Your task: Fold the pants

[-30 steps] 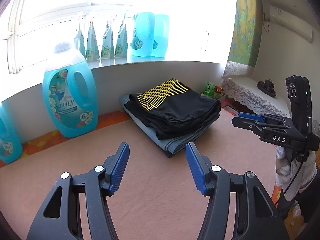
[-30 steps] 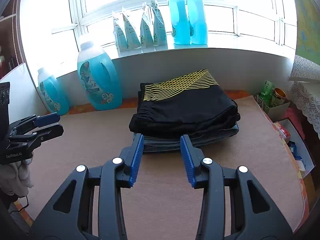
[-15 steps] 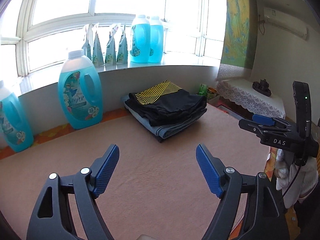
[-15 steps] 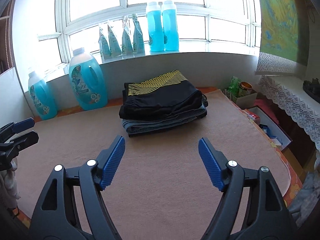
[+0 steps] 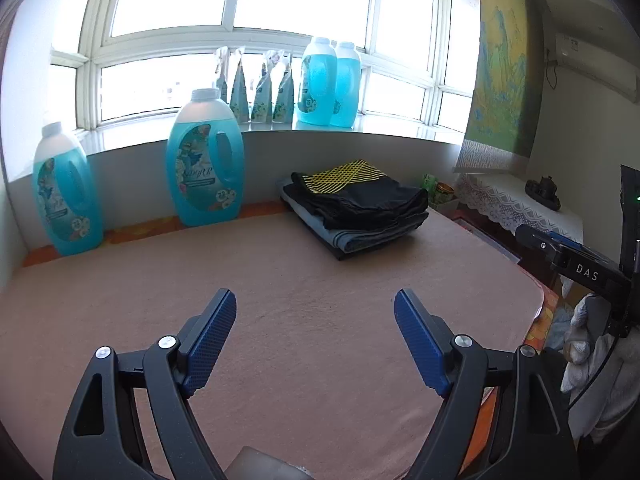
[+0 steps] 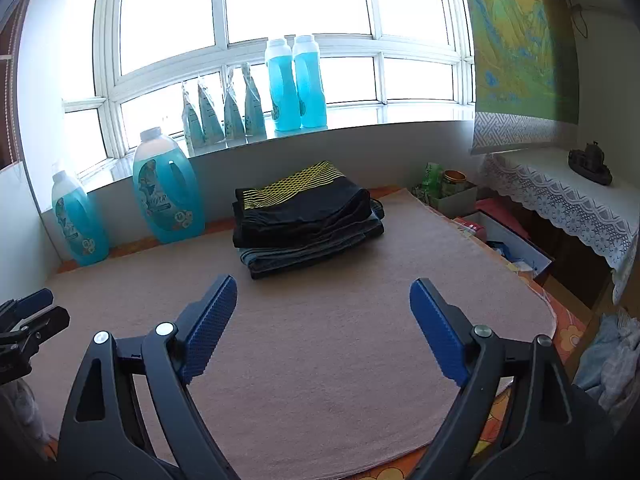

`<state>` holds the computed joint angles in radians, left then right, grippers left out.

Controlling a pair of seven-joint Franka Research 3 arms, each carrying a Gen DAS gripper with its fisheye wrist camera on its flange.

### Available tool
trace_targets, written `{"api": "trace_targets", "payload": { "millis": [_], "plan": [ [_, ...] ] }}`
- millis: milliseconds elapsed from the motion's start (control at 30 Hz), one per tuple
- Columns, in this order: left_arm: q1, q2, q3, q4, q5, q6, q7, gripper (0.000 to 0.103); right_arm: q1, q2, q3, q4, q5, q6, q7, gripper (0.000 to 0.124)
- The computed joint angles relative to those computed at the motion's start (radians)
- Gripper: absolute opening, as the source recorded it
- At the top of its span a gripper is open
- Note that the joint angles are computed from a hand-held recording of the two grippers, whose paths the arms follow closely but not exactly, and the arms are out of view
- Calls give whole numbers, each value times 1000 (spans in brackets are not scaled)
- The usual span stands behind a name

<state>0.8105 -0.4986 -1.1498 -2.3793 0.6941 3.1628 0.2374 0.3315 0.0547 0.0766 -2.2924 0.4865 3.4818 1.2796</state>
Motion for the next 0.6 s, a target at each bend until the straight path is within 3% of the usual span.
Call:
{"api": "trace_targets", "payload": {
  "millis": [67,167,300,600],
  "plan": [
    [-21,-34,14,-22,-12,1,-18,82,35,-1,-5,0,104,20,-82,93],
    [-59,-29,43,-35,-11,-2,-9,82,26,-13,7,-21,81,24,-48,93],
    [-78,-33,62,-46,-7,1,-13,82,60,-10,10,-9,226,48,-183,93],
    [-97,-25,76,-54,-3,11,-20,82,67,-3,18,5,268,48,-220,93]
  ]
}}
